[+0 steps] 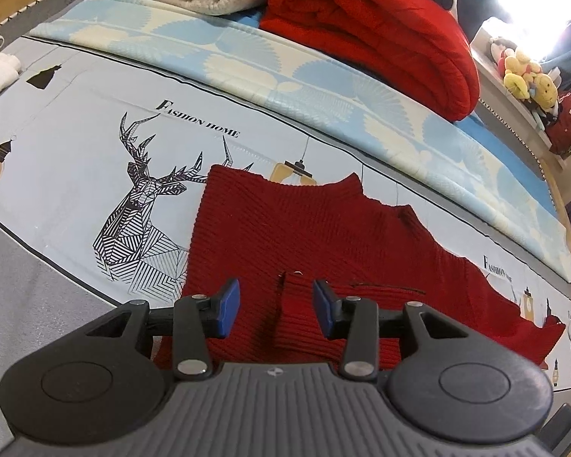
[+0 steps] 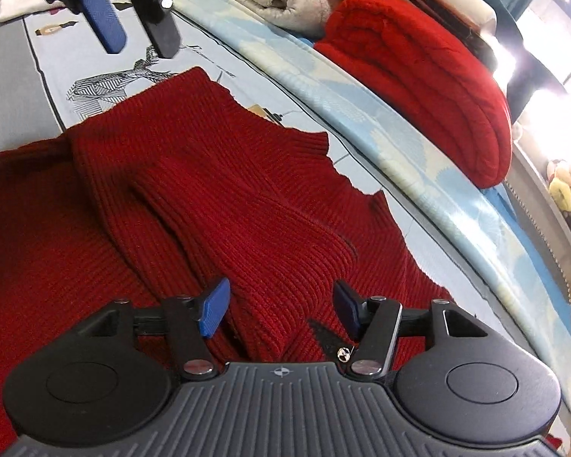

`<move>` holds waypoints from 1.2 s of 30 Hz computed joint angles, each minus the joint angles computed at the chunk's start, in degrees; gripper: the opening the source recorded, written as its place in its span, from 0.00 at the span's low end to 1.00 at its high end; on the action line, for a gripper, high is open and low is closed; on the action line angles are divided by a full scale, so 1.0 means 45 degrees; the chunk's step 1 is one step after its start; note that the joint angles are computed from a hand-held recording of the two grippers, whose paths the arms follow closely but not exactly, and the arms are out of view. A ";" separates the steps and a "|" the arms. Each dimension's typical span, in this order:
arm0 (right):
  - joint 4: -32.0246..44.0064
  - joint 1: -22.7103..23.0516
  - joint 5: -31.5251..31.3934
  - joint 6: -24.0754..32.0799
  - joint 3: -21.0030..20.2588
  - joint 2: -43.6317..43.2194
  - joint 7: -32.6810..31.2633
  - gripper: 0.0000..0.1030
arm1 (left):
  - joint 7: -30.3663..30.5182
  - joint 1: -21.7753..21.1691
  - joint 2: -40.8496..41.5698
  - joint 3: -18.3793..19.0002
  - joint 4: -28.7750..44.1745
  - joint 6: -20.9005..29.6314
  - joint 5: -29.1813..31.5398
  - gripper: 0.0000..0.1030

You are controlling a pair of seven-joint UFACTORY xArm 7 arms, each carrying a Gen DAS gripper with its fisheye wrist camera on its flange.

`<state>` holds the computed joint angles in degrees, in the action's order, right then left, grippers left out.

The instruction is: Fold small clothes

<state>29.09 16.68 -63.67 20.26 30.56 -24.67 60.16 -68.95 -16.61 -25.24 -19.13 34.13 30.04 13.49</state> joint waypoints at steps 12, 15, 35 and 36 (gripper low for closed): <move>-0.0409 -0.0078 0.1842 -0.1088 -0.0288 -0.0633 -0.1341 0.02 | 0.0044 -0.0021 0.0121 -0.0002 0.0138 0.0041 0.0138 0.46; -0.0643 -0.0643 0.2246 -0.1426 0.0045 -0.1316 -0.1133 0.00 | 0.0079 -0.0011 0.0094 0.0031 0.0147 0.0064 0.0146 0.46; -0.1765 -0.3155 0.5192 -0.3838 0.1912 -0.2995 -0.2807 0.70 | 0.0020 -0.0007 0.0407 -0.0004 0.0458 0.0154 0.0332 0.48; -0.1645 -0.3448 0.5188 -0.3722 0.2372 -0.2928 -0.2943 0.70 | 0.0061 -0.0031 0.0404 0.0032 0.0438 0.0129 0.0321 0.48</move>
<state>21.69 1.16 -40.33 3.51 41.23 -37.84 46.92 -68.67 -16.75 -23.43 -18.99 36.11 30.62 14.94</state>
